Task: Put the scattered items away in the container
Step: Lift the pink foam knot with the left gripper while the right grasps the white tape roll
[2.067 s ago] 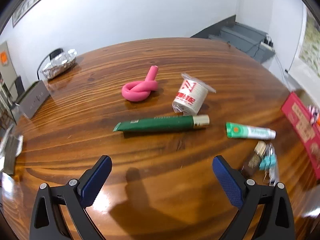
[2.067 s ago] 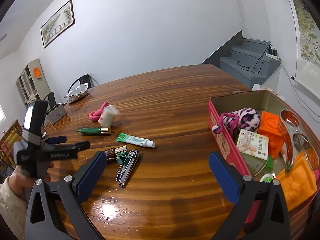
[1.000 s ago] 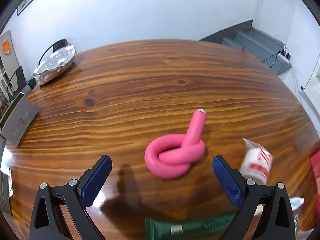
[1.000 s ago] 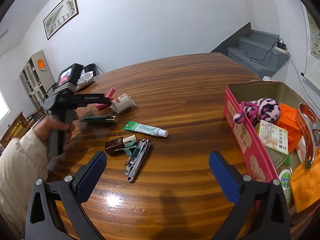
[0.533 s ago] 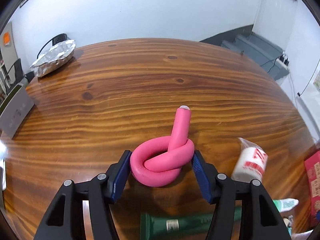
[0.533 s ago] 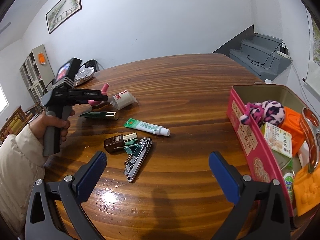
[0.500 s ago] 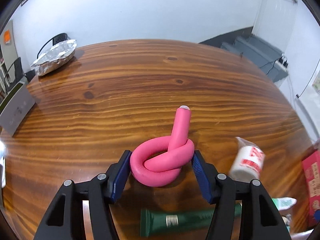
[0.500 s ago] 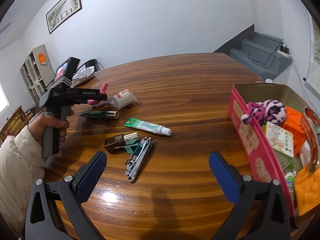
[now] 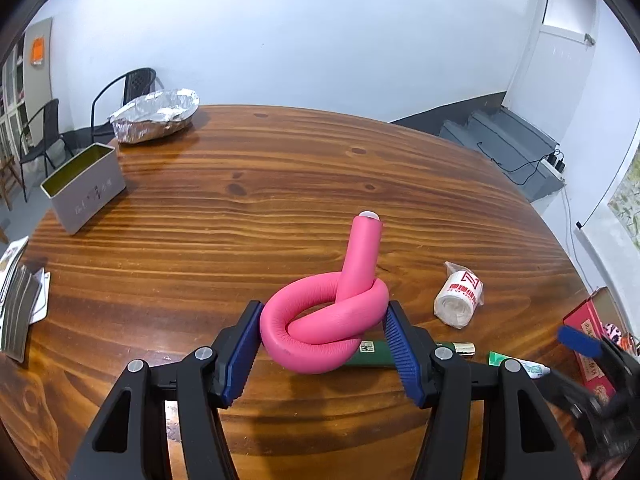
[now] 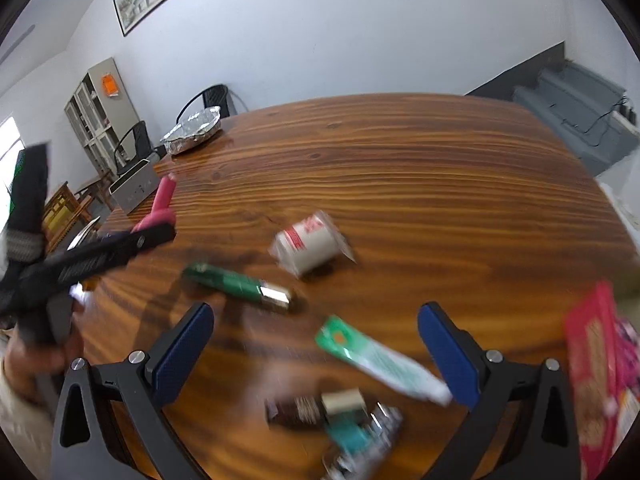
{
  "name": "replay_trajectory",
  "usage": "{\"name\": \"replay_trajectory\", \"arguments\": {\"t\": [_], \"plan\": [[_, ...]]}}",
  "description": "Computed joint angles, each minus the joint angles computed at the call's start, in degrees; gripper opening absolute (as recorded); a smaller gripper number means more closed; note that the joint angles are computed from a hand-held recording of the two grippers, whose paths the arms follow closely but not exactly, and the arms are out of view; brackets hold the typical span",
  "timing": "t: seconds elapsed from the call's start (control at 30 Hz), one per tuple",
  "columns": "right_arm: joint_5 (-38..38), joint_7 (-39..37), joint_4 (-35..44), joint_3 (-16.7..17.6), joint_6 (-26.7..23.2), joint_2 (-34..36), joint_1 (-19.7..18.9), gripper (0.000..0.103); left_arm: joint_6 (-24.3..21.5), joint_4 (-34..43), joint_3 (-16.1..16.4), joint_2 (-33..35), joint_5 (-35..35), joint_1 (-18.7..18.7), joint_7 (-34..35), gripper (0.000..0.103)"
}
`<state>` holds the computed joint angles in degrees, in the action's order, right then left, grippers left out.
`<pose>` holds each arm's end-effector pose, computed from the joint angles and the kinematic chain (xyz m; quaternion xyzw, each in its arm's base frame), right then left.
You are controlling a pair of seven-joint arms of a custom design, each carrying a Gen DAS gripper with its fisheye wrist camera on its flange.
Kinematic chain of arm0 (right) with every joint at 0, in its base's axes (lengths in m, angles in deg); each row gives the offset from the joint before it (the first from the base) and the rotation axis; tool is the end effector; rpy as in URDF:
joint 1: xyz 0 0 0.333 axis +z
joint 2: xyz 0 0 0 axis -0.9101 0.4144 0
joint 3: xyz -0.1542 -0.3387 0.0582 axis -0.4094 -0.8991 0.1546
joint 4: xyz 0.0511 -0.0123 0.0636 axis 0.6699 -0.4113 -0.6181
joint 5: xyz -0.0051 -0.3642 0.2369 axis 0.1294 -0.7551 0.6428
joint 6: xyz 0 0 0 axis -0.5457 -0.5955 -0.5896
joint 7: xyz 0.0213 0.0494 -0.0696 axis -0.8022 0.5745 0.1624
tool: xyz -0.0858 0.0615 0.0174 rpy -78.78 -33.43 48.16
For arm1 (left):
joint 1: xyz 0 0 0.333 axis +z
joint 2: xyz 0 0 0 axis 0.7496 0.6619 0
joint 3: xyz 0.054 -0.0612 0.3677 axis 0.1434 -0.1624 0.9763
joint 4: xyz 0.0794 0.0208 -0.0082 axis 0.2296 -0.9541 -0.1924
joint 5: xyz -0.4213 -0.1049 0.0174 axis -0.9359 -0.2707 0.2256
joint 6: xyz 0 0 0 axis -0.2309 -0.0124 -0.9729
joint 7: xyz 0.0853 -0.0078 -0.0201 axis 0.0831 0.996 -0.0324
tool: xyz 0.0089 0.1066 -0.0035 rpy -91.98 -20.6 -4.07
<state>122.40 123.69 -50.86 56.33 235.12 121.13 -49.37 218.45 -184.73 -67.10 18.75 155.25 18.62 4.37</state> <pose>0.7051 0.3546 0.2888 -0.8238 0.4241 -0.0717 0.3692 0.5999 -0.4268 0.2905 -0.7824 0.4948 -0.2899 0.2427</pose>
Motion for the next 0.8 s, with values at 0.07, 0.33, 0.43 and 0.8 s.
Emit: {"name": "replay_trajectory", "arguments": {"t": [0.07,0.33,0.43,0.8], "plan": [[-3.42,3.24,3.96,-3.64,-2.40,2.14,3.61,0.102,0.23,-0.42,0.25,-0.29,0.52,-0.01,-1.00,0.062],[-18.42,16.17,17.84,-14.99,-8.39,10.84,12.73,0.098,1.59,-0.86,-0.03,0.08,-0.09,1.04,-1.60,0.062],[-22.82,21.78,22.94,-17.48,-15.66,13.48,13.32,0.059,1.94,-0.56,0.01,0.50,-0.71,1.05,-0.80,0.062],[-19.39,15.51,6.46,-7.84,-4.17,3.51,5.32,0.048,2.28,0.15,0.57,0.81,-0.73,0.13,-0.15,0.062]]}}
